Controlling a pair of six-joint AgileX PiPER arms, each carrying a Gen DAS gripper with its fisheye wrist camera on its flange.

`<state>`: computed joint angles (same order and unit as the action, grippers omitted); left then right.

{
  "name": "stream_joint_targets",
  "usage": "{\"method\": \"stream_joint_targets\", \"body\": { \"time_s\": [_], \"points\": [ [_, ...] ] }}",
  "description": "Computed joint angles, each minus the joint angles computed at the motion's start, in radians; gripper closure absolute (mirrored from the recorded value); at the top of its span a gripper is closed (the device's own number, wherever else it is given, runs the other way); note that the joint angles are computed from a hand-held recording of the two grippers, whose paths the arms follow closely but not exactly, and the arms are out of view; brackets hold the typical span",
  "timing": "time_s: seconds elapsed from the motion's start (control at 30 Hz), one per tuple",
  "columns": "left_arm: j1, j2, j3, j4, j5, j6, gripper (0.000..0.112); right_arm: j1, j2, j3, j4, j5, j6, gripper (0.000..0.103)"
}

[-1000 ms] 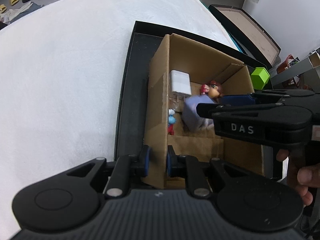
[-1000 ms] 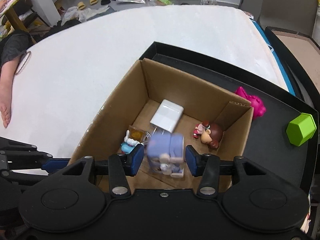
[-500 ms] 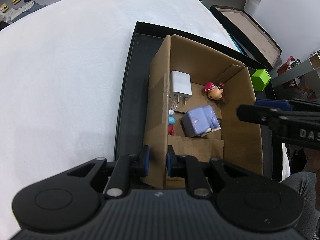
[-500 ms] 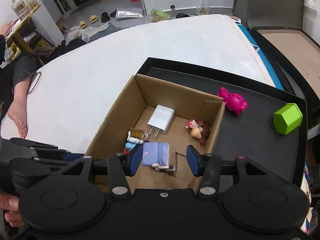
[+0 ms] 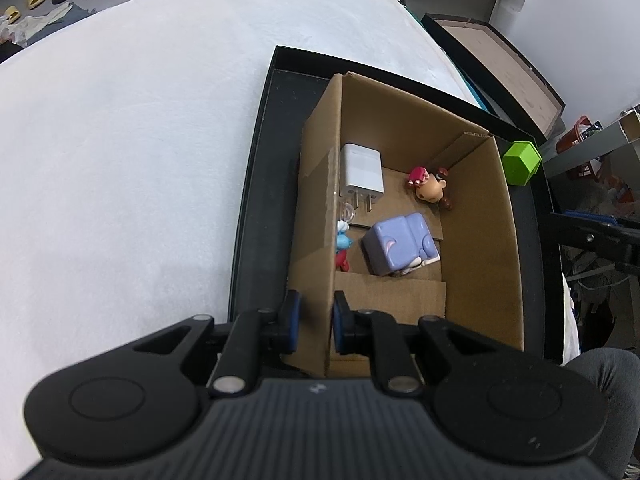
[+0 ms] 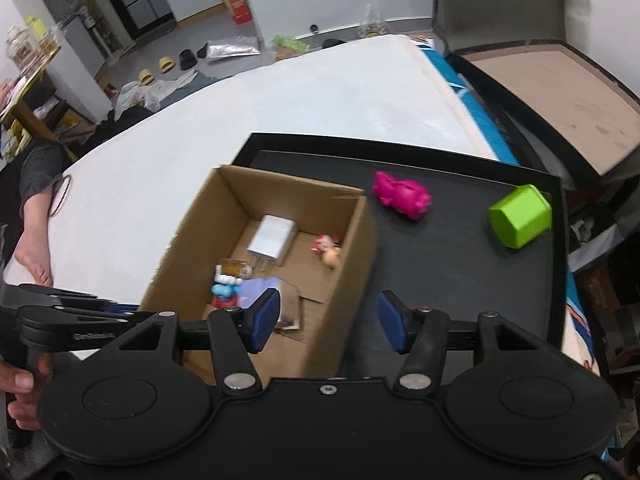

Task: Organize rigid objects
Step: 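Move the right gripper to the lime-green cup and close on it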

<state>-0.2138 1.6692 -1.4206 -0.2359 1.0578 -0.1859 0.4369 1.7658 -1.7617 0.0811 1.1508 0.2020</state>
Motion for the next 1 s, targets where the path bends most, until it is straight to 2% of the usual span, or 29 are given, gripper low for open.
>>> {"method": "stream_joint_targets", "body": {
  "time_s": [0.13,0.57,0.83,1.0],
  "points": [
    [-0.007,0.003,-0.005,0.013,0.003,-0.012,0.098,-0.046,-0.028,0.061,0.005,-0.025,-0.008,0.043],
    [-0.022,0.012,-0.020,0.034,0.011,-0.038,0.098,-0.187,-0.059,0.169,0.006,-0.102,0.019,0.043],
    [-0.020,0.015,-0.022,0.033,0.007,-0.039,0.098,-0.270,-0.003,0.142,0.017,-0.134,0.059,0.043],
    [-0.019,0.017,-0.024,0.032,0.007,-0.040,0.098,-0.312,0.047,0.107,0.017,-0.164,0.097,0.038]
  ]
}}
